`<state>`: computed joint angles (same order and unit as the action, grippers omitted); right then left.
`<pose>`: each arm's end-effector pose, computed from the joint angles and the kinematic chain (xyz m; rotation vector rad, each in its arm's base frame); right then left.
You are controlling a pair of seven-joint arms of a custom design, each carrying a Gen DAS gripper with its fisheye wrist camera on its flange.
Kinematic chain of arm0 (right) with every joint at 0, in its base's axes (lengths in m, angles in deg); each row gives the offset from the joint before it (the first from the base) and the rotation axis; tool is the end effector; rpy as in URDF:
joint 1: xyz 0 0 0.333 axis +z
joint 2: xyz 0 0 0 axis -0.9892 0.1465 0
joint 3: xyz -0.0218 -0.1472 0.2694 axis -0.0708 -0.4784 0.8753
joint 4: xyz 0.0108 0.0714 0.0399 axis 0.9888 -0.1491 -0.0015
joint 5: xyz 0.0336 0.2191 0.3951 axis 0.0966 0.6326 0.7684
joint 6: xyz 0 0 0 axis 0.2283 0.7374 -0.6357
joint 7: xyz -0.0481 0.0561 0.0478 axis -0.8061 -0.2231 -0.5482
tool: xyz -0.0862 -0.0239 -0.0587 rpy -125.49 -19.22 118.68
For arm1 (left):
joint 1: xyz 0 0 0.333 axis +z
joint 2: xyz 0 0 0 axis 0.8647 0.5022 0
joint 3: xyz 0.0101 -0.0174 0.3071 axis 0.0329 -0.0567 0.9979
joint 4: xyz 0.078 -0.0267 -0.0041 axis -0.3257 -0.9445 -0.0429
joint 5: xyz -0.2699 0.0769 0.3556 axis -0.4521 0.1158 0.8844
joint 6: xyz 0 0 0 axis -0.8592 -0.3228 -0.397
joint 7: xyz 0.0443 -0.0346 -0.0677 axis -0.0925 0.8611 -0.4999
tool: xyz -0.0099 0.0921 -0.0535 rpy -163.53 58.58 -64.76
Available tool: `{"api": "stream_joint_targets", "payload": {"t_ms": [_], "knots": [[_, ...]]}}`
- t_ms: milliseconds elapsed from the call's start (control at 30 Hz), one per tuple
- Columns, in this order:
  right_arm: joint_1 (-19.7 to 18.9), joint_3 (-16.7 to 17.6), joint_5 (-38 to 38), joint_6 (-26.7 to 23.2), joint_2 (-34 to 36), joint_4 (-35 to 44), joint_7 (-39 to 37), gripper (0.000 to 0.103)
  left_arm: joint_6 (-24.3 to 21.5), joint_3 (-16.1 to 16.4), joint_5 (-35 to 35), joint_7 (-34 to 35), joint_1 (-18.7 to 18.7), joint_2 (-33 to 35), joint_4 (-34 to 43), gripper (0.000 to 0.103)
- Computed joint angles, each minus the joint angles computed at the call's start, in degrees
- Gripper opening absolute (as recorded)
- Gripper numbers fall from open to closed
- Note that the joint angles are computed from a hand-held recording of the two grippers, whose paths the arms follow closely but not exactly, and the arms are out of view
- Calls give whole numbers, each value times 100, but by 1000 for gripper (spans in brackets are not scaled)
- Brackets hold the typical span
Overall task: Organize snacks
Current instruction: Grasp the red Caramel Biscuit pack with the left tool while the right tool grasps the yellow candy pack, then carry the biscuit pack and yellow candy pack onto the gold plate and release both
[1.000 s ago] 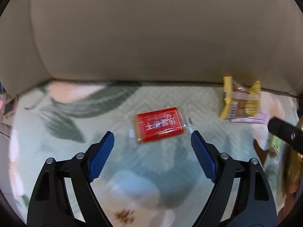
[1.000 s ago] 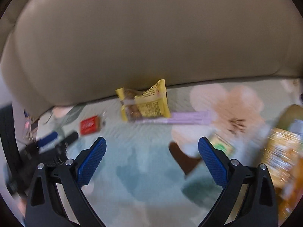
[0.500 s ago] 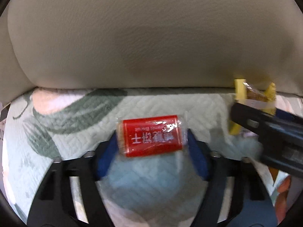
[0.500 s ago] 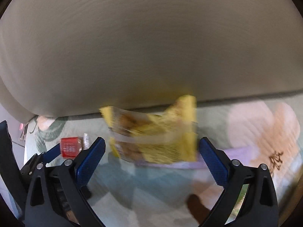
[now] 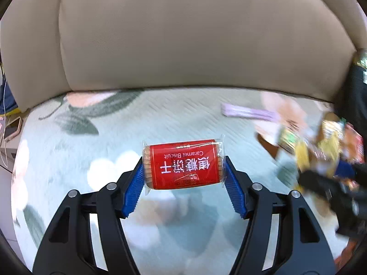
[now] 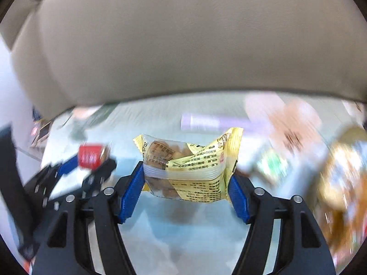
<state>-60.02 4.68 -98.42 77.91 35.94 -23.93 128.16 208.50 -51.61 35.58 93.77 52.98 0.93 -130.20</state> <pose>0.6343 0.2985 0.5840 -1.4532 2.2070 -0.3660 0.6580 -0.2081 0.5594 -1.4197 2.4289 -0.8426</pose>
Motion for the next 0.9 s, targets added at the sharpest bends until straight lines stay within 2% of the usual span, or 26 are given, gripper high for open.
{"api": "stream_joint_targets", "payload": {"t_ms": [67,133,200,233,333,400,467,600,700,800,900], "knots": [[93,104,-91,-8,-701,-720,341,67,54,-20,-103,196,-9,-372,-375,65],[119,262,-182,-124,-1325,-1327,703,67,430,-12,-186,499,-89,-891,-989,65],[112,474,-322,-236,-1828,-1777,1071,67,908,-17,-21,370,-190,-1337,-1467,65],[95,563,-410,-271,-2069,-1995,1196,67,977,15,-65,352,-256,-1416,-1532,65],[35,729,-295,-110,-2872,-2747,1660,67,834,102,-266,389,-474,-1768,-1720,65],[-39,828,-220,-106,-3156,-2939,1858,67,819,116,-197,397,-551,-1850,-1751,65],[-97,1010,-291,-379,-3421,-3010,1983,67,787,104,-81,306,-601,-1916,-1776,65],[-22,1238,-287,-546,-4076,-3436,2036,67,611,141,-71,-23,-621,-1868,-1683,65],[-19,1377,-268,-431,-4371,-3663,2147,67,1107,-4,527,-353,-524,-2102,-1963,65],[-130,1628,-510,-891,-4146,-3292,2092,67,1393,91,543,-193,-677,-2337,-2137,65],[-129,1828,-832,-1292,-3846,-2919,1980,68,1445,131,607,-161,-725,-2397,-2154,65]]}}
